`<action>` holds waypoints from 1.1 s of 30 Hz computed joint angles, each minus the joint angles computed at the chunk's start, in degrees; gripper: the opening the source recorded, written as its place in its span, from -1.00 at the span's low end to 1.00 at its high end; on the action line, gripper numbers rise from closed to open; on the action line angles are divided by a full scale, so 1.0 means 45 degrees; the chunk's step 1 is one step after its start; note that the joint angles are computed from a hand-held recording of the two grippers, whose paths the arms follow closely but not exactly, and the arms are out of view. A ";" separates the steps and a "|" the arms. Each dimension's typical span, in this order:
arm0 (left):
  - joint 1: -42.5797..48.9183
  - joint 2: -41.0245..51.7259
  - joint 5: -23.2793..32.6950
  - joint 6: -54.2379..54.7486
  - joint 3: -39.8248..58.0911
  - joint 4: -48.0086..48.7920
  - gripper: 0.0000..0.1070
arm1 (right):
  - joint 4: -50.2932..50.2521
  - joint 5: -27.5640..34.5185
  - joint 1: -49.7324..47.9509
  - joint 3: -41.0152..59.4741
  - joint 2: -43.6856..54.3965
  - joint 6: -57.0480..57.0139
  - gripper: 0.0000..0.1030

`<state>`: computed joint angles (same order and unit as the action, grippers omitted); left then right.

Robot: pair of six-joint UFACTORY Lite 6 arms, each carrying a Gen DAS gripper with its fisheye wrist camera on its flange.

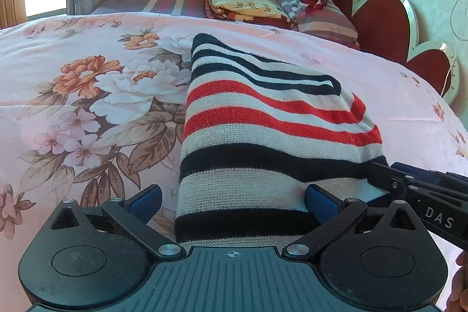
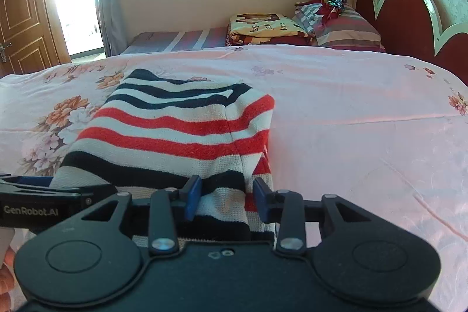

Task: Fold small clothes
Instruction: 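Push the bundle's sides inward with both open grippers to square it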

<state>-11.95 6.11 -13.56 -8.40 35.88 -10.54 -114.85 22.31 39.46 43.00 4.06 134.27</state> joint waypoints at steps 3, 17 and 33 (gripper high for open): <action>-0.0267 -0.0282 0.0001 0.1153 -0.0259 -0.0976 0.92 | 0.0398 0.0168 0.0426 -0.0709 -0.0934 -0.0365 -0.30; -0.0080 -0.1540 -0.0052 -0.1514 -0.1965 0.2067 0.93 | 0.2544 0.0169 0.1088 -0.2888 -0.2979 -0.1816 -0.32; -0.0654 -0.0832 -0.0455 0.0105 -0.1676 0.0405 0.93 | 0.2265 0.0037 0.0746 -0.3416 -0.2825 -0.1150 -0.38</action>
<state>-14.90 2.37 -15.61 -7.93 28.34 -8.72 -104.66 22.48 42.82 27.62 -8.65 129.09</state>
